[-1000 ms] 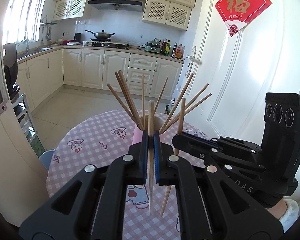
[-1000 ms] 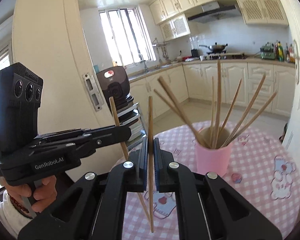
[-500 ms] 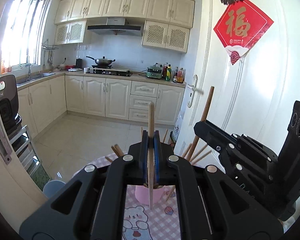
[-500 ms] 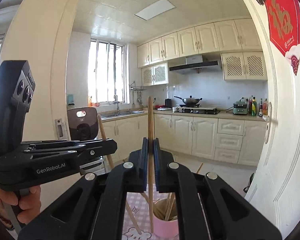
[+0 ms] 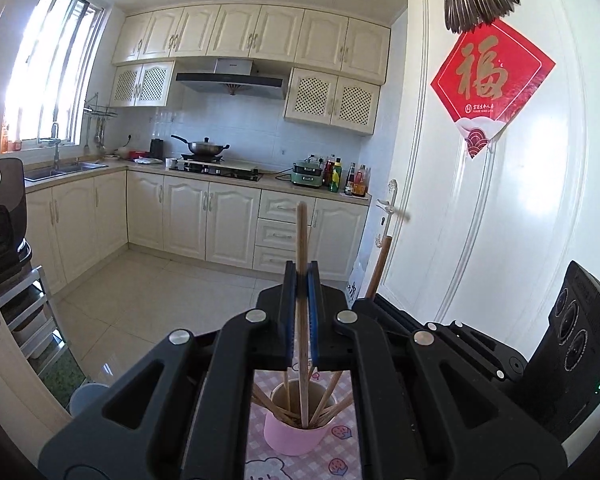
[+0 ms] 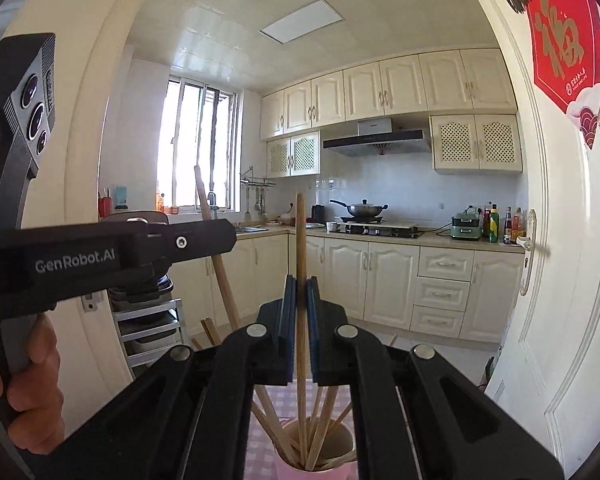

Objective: Organize utensils
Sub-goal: 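Lower the left-held chopstick into the pink cup while the right tool inserts its own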

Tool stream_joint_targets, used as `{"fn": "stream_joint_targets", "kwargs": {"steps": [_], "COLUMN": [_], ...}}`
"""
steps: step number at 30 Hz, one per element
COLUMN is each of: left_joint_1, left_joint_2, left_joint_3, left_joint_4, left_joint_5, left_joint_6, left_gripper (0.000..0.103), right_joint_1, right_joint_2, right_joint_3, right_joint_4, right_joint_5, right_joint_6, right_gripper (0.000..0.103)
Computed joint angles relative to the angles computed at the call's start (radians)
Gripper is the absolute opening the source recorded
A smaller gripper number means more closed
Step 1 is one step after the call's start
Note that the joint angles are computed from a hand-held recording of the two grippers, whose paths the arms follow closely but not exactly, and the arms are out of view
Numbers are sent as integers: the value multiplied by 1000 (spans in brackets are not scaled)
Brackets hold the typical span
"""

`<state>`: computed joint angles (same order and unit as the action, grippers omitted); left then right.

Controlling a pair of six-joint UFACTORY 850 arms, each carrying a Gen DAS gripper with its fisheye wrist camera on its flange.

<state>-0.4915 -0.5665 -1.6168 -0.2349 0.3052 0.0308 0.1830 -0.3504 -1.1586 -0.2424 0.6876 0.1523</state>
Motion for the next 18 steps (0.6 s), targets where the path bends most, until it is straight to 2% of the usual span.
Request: {"fn": "stream_joint_targets", "kwargs": {"steps": [2, 7, 13, 18], "left_joint_1": [-5, -12, -16, -10], "left_joint_2": [-16, -52, -73, -64], "left_joint_3": [-2, -26, -35, -26], "left_joint_4": [-34, -129, -270, -258], "left_joint_5": [18, -19, -56, -79], "left_joint_6": [39, 150, 305, 264], "left_gripper": [5, 6, 6, 6], "right_joint_1": [-2, 3, 13, 11], "right_joint_2": [-5, 13, 26, 36], "right_joint_3": [2, 32, 44, 53], "right_joint_4": [-3, 24, 65, 66], "right_joint_5": [-5, 6, -19, -34], "right_joint_6": [4, -41, -129, -133], "right_gripper": [4, 4, 4, 4]}}
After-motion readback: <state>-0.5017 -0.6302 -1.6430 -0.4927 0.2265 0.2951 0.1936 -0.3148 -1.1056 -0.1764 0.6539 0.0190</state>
